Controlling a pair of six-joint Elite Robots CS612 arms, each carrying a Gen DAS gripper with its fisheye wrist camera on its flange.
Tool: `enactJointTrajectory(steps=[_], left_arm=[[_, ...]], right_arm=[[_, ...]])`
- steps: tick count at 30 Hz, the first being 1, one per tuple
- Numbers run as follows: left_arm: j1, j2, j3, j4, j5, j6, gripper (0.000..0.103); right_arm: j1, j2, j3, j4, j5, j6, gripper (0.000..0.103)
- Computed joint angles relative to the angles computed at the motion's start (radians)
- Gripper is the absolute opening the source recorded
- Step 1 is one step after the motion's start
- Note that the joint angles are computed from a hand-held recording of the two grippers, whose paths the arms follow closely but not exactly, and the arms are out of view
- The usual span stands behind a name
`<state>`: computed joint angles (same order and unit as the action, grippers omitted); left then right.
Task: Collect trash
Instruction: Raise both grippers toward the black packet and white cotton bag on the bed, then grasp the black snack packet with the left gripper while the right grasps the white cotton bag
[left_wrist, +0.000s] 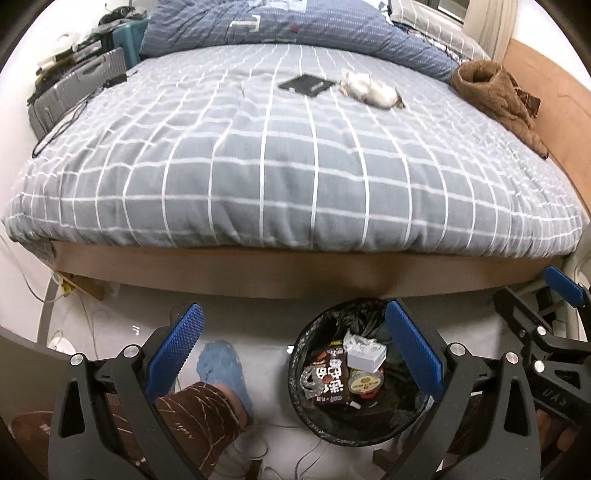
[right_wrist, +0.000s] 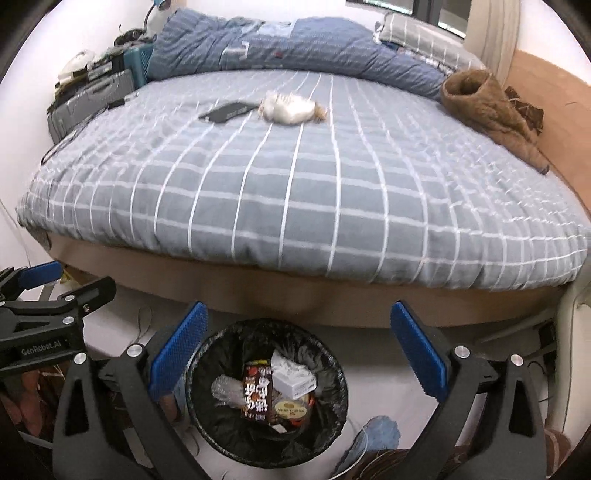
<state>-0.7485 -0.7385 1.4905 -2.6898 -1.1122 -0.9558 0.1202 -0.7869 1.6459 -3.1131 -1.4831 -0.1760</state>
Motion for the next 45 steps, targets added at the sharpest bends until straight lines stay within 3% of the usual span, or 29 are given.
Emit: enactJointTrajectory(steps=[4, 9, 16, 27, 35, 45], left_arm=[[0.011, -0.017, -0.007, 0.006, -0.003, 0.004, 0.097], [0.029, -0.031, -0.03, 0.022, 0.043, 0.022, 0.097], [0.072, 0.004, -0.131, 0.053, 0.063, 0.088, 0.097], [0.14, 0.13, -0.385, 0.117, 0.058, 0.228, 0.097], [0.184, 0.256, -0.613, 0.195, 0.031, 0.307, 0.097], [0.223, 0.419, -0.872, 0.335, -0.042, 0.357, 0.097]], right_arm=[[-0.003, -0.014, -0.011, -0.025, -0.002, 0.002, 0.095], [-0.005, -0.012, -0.052, -0.035, 0.006, -0.004, 0.095], [0.002, 0.038, -0.184, 0.01, 0.008, -0.021, 0.095], [0.012, 0.176, -0.463, 0.107, 0.013, -0.02, 0.095], [0.018, 0.295, -0.686, 0.189, 0.021, -0.036, 0.095], [0.024, 0.468, -0.987, 0.395, 0.039, -0.062, 0.095]])
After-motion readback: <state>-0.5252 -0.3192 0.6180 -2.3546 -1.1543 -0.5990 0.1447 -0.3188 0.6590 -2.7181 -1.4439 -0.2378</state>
